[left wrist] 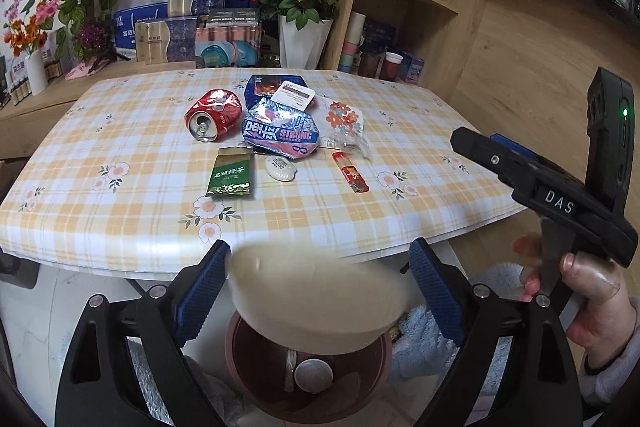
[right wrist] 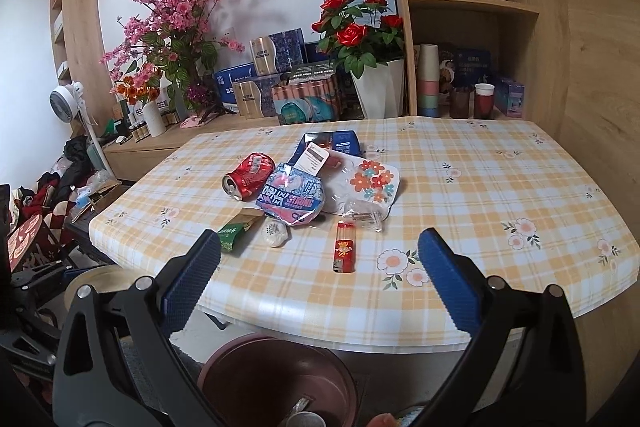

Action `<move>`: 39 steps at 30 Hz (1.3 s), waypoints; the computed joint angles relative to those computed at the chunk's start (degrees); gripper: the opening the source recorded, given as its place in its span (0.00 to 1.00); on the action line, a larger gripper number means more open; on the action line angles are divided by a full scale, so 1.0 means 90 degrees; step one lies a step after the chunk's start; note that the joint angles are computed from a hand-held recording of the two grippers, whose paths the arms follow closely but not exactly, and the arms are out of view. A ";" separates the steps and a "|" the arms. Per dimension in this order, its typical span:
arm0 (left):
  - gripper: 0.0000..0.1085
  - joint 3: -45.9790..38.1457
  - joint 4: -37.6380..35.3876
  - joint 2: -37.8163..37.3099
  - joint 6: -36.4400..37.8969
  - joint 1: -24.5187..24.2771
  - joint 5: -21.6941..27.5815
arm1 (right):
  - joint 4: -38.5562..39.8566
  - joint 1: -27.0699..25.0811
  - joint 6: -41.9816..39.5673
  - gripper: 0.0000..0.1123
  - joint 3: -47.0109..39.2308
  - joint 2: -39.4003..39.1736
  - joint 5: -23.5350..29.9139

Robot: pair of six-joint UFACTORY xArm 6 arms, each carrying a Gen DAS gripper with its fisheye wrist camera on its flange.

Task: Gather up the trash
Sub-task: 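Drop the floss bag into the bin with the right gripper while the left drops the lid, then reach for and grasp the crushed red Coca-Cola can with the left gripper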

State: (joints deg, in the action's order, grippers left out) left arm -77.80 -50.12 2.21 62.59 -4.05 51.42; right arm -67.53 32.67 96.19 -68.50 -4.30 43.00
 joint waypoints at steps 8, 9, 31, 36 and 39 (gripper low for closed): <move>0.82 -0.0149 -0.0011 0.0136 -0.0121 0.0013 -0.0233 | -0.0102 0.0005 0.0009 0.87 0.0026 0.0031 0.0069; 0.82 -0.0193 0.0001 0.0178 -0.0162 0.0016 -0.0286 | -0.0096 0.0005 -0.0002 0.87 0.0021 0.0041 0.0076; 0.82 -0.2401 0.1063 0.2000 -0.1399 -0.0113 -0.0739 | -0.0172 -0.0676 0.0257 0.87 0.0343 -0.0024 -0.0555; 0.82 -0.3352 0.1430 0.2747 -0.2023 -0.0224 -0.0218 | 0.0005 -0.1139 0.0659 0.87 0.0471 0.0092 -0.1456; 0.82 -0.3967 0.1700 0.3223 -0.2377 -0.0298 -0.0054 | 0.0340 -0.1167 0.0241 0.87 0.0317 0.0273 -0.1290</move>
